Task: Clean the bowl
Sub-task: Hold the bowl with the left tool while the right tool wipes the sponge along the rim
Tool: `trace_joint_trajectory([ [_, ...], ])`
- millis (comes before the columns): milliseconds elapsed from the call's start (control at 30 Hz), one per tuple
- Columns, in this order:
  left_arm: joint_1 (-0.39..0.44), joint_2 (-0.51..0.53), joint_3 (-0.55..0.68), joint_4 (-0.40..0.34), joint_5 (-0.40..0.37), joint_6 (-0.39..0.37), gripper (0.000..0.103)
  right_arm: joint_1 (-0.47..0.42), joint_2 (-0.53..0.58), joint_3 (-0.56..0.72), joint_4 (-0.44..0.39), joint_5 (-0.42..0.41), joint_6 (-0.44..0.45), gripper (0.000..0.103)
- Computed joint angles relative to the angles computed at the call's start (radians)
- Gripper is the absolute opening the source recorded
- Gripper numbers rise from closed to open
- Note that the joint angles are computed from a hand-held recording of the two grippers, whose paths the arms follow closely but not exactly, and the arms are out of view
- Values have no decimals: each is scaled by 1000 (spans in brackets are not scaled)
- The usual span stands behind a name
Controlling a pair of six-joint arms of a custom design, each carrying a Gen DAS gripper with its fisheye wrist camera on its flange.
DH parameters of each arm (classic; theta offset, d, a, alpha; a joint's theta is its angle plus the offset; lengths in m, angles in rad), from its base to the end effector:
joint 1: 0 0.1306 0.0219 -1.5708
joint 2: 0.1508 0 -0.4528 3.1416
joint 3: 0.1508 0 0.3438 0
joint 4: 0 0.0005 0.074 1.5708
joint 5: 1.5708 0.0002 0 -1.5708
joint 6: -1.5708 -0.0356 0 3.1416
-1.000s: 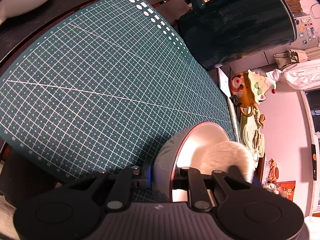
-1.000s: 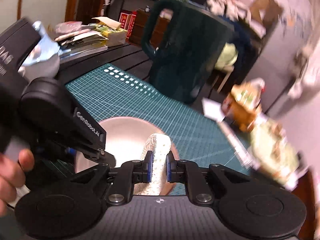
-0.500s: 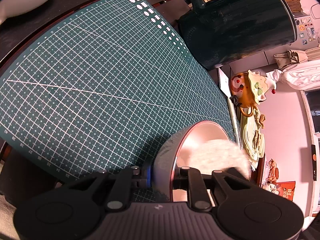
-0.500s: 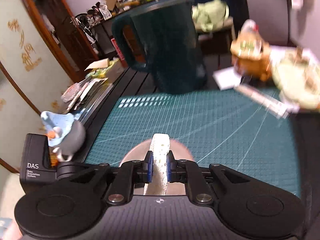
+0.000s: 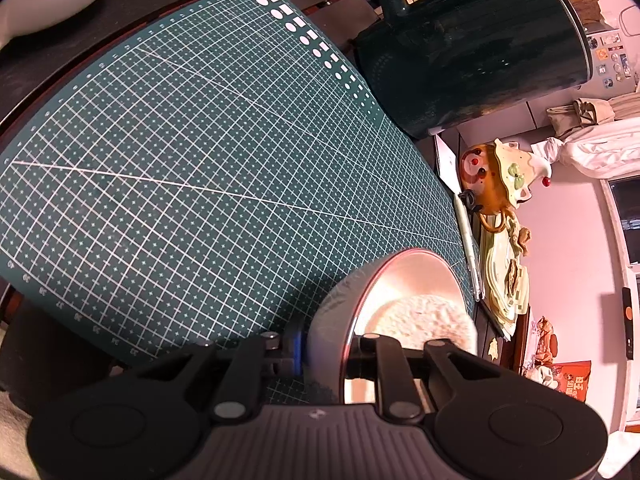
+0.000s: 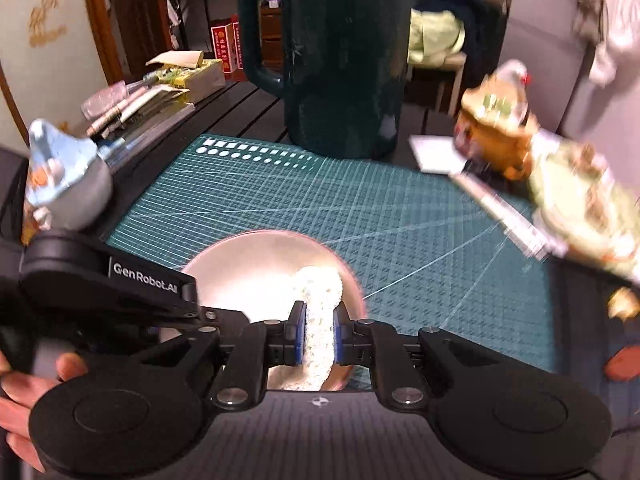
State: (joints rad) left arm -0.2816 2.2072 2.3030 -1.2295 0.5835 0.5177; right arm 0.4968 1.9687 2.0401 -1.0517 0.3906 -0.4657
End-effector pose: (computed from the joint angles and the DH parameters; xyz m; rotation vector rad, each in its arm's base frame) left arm 0.6943 -0.2218 0.3890 -0.1439 2.7956 -1.0141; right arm 0.5872 0.3024 0.4525 0.1090 2.4461 -0.0845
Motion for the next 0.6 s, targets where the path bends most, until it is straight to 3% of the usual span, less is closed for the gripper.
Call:
trace_joint_trajectory([
  [200,-1,3,8,-4,1,4,18,15,-11,18,-5,94,70,12],
  [400,0,8,15,-7,1,4,18,25,-39,6,47,187,101,12],
  [567,2,7,10,-3,2,4,18,-14,-74,-47,123,-41,-6,12],
  [600,2,8,11,-3,2,3,18,-29,-77,-69,152,-133,-51,12],
])
